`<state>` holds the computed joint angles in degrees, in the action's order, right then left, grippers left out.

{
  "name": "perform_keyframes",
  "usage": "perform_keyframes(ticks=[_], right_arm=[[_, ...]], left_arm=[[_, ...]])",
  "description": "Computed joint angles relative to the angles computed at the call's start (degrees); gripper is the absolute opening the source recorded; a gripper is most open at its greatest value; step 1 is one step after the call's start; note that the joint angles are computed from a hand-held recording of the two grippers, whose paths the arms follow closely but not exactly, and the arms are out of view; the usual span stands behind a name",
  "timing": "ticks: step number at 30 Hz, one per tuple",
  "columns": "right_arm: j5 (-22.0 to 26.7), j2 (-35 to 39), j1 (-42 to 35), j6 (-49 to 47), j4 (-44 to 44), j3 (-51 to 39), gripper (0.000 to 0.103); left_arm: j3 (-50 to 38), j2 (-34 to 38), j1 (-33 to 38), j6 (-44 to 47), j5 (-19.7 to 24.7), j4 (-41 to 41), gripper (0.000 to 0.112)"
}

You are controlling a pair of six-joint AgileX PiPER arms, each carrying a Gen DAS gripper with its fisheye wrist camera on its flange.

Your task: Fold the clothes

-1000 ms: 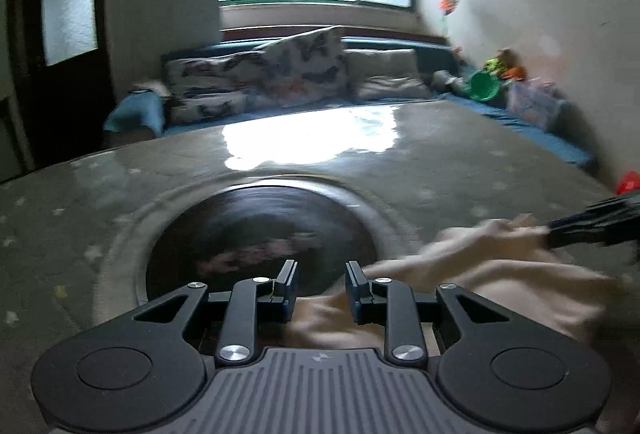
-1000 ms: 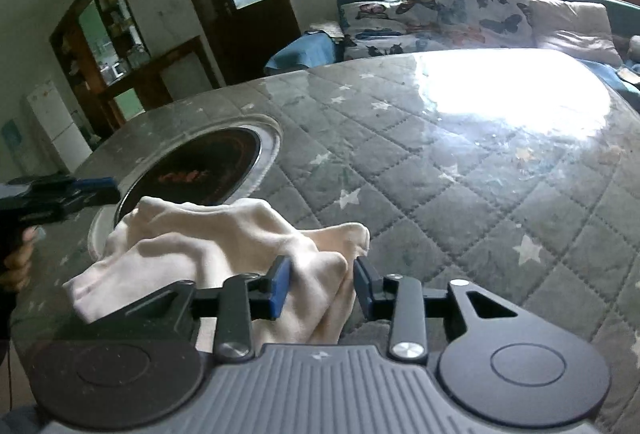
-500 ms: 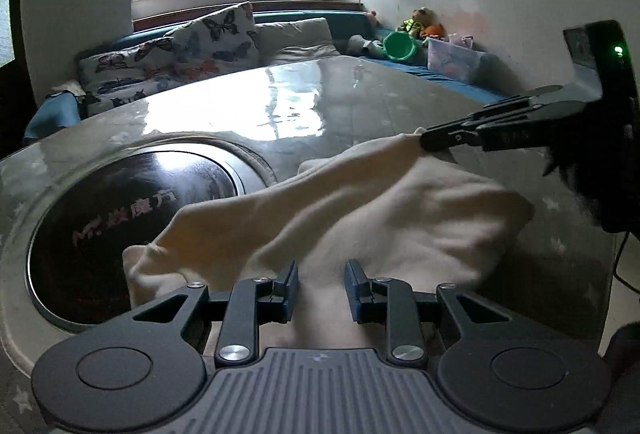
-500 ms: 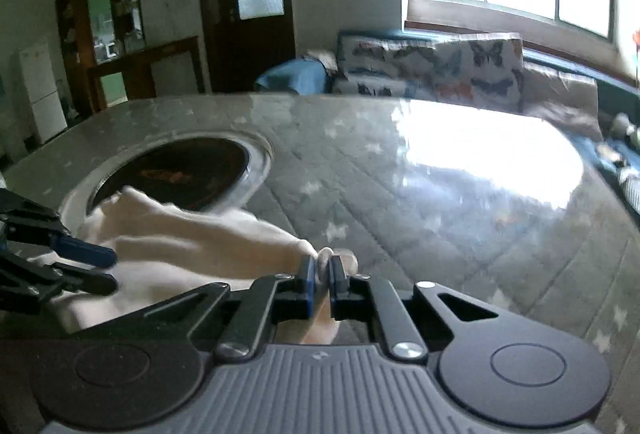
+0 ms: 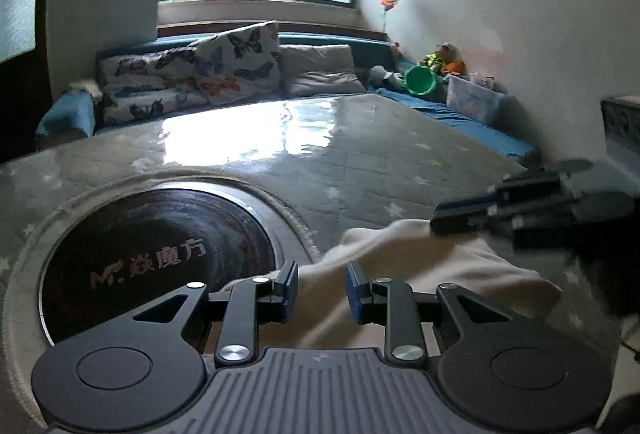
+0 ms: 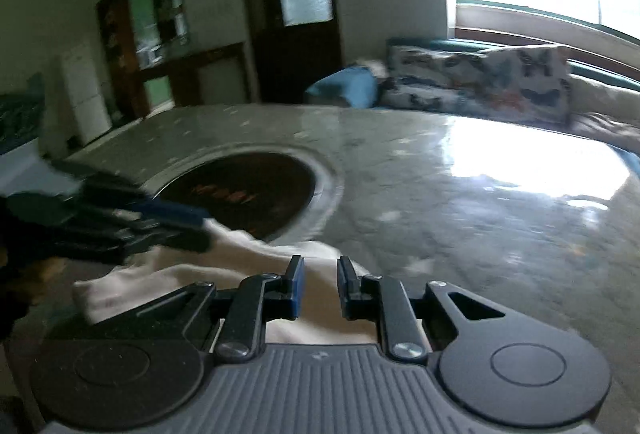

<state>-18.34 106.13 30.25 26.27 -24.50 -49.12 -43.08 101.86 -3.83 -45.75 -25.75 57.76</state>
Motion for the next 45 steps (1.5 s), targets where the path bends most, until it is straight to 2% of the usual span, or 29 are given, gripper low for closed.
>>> perform_keyframes(ticks=[3,5,8,15,18,21,25,30,34,39,42,45], right_arm=[[2.03,3.72,1.44,3.89,-4.35,-4.79,0.016],[3.61,5.51,1.81,3.01,-3.44,-6.79,0.016],[4.74,7.89,1.45,6.94,-5.98,-8.72,0.015],[6.18,7.31,1.52,8.13,-7.2,-9.05,0.015],[6.79,7.07,1.55,8.72,-7.8,-9.19,0.015],[7.21,6.62,1.55,8.77,-7.9,-9.1,0.015],[5.09,2.95,1.41,0.01,0.2,-5.05,0.016],[0.75,-2.99,1.2,-1.98,1.1,3.6,0.016],[-1.4,-4.72,0.74,-4.53,4.19,8.26,0.016],[-3.47,-4.38,-1.68,-3.51,3.85,11.07,0.016],[-3.81,-6.63,-0.92,-7.64,7.6,12.43,0.018],[-4.57,-9.15,-0.13,-8.3,6.72,14.27,0.018]], left_arm=[[-2.33,2.91,0.37,-3.0,1.32,1.92,0.029],[-3.05,4.07,0.71,-4.15,1.17,2.54,0.028],[-3.0,4.74,0.65,-2.3,0.77,0.69,0.028],[-1.9,3.26,1.16,-2.05,-1.06,0.99,0.029],[-3.58,4.82,0.42,-3.61,0.81,1.64,0.029],[-3.77,5.11,0.98,-5.09,0.24,2.68,0.029],[-1.61,2.5,1.35,-4.06,-0.3,1.77,0.03],[4.83,-3.16,-0.19,1.23,-2.69,-0.91,0.034],[10.0,-6.29,-2.21,4.99,-6.15,-0.88,0.034],[13.06,-6.15,-6.29,12.67,-5.65,-5.52,0.034],[13.92,-5.82,-6.68,13.38,-5.6,-5.96,0.034],[15.32,-6.41,-6.5,14.94,-6.51,-6.9,0.039]])
